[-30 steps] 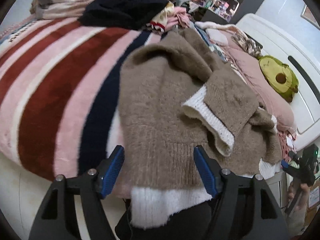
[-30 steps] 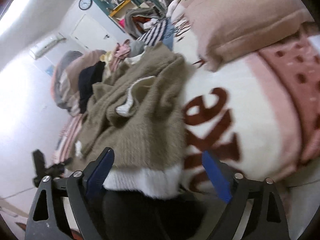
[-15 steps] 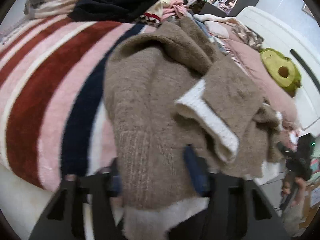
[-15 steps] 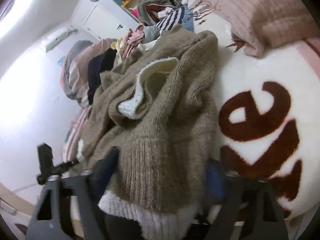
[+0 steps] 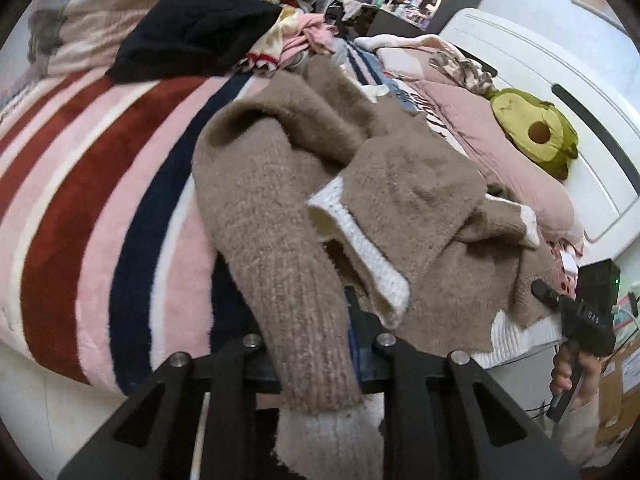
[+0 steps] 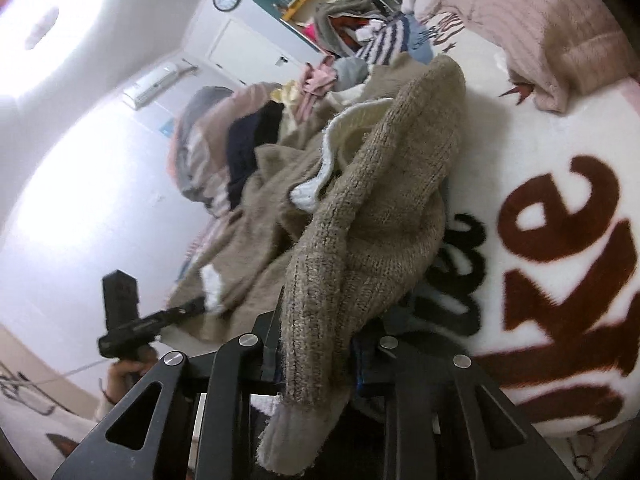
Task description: Fold small clothes
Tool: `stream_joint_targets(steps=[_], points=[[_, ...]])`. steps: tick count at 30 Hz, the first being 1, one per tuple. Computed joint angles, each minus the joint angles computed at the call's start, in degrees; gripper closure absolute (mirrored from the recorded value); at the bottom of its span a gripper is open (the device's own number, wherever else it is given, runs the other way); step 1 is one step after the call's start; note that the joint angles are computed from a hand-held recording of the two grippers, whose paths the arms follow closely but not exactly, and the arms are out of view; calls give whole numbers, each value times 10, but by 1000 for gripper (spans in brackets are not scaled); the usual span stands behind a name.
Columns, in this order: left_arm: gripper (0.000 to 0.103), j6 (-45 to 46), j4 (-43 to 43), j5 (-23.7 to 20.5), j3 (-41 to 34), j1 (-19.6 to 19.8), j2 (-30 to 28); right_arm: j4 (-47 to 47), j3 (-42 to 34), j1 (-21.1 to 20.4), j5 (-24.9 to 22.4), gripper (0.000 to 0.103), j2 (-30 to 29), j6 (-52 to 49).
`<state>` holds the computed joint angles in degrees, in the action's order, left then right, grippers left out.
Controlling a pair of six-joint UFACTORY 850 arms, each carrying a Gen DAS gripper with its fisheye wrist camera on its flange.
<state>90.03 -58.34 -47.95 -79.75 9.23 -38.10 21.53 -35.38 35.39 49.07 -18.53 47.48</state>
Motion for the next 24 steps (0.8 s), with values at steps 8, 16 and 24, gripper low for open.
stream_joint_targets(steps=[8, 16, 24], points=[[85, 31, -22, -27, 30, 13, 32, 24, 7, 26, 20, 86, 17, -37], [85, 41, -29, -41, 56, 28, 58, 10, 18, 41, 47, 87, 28, -32], [85, 82, -52, -75, 95, 50, 103, 29, 21, 70, 56, 87, 55, -86]])
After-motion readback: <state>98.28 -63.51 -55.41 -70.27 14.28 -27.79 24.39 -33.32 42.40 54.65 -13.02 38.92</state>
